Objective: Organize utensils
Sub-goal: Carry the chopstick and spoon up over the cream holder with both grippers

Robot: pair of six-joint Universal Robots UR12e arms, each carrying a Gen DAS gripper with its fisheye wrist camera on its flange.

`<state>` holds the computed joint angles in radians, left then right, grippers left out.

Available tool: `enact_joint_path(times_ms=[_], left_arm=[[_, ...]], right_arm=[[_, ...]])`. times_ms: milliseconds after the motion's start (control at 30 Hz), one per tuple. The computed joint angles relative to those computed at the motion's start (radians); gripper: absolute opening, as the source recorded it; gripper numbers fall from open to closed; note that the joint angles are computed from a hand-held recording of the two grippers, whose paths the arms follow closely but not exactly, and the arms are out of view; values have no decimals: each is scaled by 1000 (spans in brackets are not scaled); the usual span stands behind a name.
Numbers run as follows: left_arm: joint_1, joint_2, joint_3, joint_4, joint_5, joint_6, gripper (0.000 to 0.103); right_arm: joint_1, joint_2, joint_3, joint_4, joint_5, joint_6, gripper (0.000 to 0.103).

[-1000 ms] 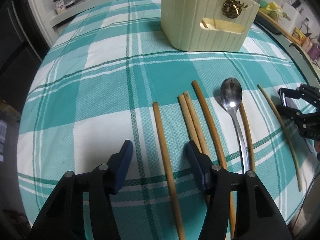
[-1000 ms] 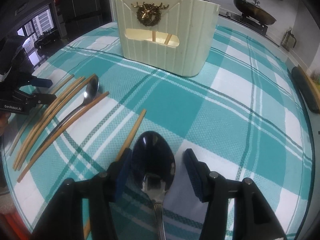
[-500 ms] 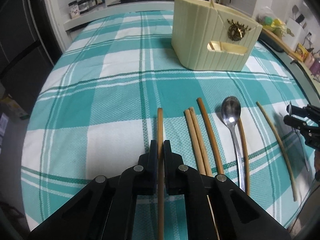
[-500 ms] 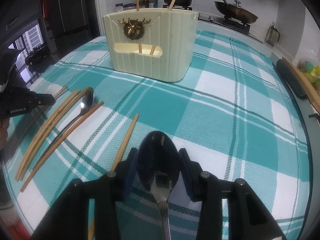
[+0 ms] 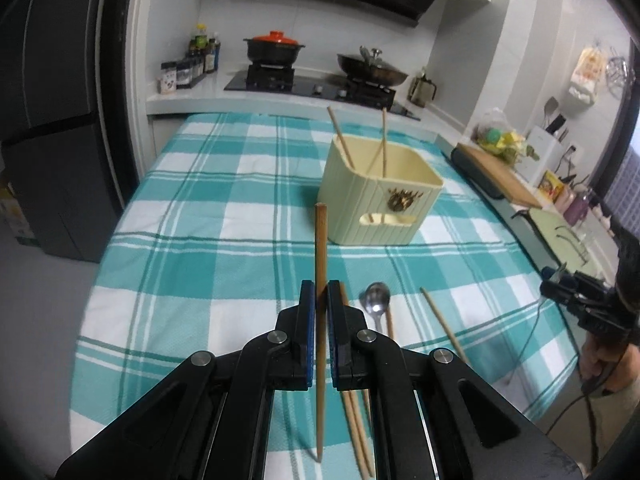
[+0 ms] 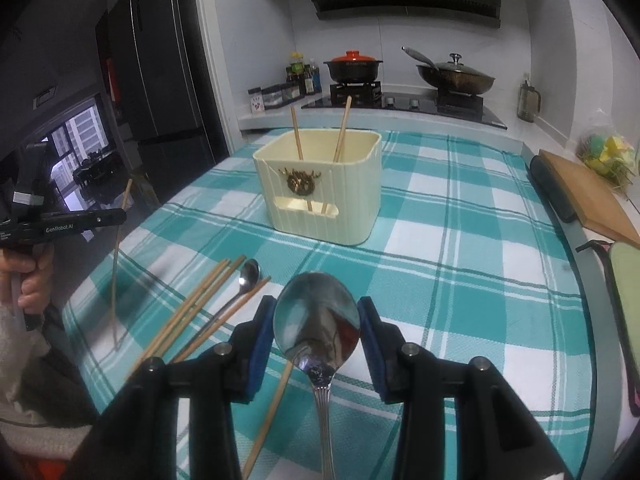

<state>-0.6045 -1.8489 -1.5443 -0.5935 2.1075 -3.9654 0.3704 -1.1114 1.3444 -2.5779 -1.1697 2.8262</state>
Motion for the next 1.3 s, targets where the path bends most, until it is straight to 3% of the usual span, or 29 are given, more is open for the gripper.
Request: enact_joint_path(times_ms=[100,433,733,1067,1300], left_arm=[[-7,5,4,14,27,1,4],[-10,7,5,46,8,-11,4],[-2,5,27,53,4,15,4],[29,-12,93,74,-17,81,4],[62,-47,190,99,-7,167,4]], right_arm=[[-7,-23,24,-33,26,22,42],[-15,-46,49,-84,38,74,42],[-13,-42,14,-98,41,88,42],[5,18,-125,-43,28,76,42],[19,107,-316,19,31,100,42]])
